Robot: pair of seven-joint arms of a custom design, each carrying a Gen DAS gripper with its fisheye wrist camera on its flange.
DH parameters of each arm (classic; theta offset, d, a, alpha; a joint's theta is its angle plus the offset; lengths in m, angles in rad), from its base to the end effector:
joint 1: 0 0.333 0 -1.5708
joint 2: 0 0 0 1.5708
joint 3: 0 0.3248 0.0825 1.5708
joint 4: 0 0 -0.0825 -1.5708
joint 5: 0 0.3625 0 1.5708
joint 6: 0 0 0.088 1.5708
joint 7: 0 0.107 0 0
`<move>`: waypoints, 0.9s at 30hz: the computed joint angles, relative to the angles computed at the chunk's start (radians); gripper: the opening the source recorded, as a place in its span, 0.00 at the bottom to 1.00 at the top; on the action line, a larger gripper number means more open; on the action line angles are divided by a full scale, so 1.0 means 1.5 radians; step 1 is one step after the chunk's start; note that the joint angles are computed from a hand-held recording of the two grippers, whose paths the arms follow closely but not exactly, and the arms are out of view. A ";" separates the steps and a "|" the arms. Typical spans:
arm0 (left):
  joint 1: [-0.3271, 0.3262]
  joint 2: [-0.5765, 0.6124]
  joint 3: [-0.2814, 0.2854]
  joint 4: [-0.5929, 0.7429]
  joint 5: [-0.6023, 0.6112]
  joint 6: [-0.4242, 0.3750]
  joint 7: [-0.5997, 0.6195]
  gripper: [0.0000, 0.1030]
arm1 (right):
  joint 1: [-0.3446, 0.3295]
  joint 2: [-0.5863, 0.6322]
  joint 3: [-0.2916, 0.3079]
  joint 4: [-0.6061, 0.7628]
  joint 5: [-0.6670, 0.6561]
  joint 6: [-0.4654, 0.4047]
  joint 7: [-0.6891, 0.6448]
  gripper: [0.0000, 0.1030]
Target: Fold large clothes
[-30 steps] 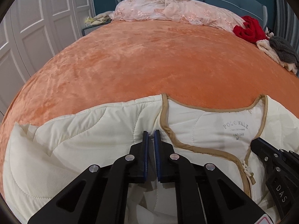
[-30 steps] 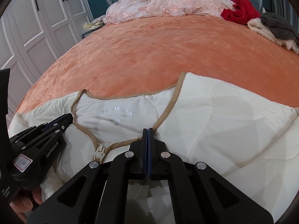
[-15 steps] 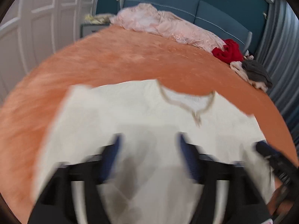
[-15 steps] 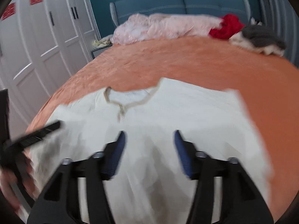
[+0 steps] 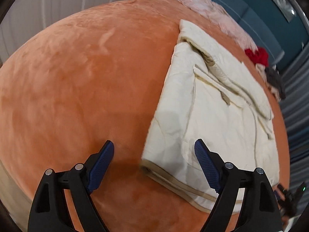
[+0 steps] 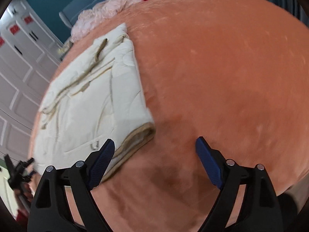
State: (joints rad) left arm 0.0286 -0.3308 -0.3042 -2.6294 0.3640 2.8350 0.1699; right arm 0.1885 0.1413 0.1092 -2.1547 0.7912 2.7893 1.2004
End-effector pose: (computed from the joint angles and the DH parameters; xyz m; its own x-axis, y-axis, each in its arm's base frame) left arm 0.4060 -0.1369 0.4296 0.6099 -0.7100 0.3520 -0.5765 -0.7023 -0.4176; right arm 0.5573 0.1353 0.4015 0.0810 -0.9066 -0.4141 -0.8928 0.1187 -0.4346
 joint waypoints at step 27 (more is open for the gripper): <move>-0.094 -0.051 0.019 0.069 -0.066 -0.114 0.091 0.06 | 0.011 -0.078 -0.015 0.012 0.104 -0.120 -0.068 0.03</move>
State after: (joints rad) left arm -0.1126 -0.4068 -0.2750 -2.5258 0.2656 2.6640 0.3060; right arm 0.2047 0.0244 0.0872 -2.1361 0.9476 2.6092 1.0982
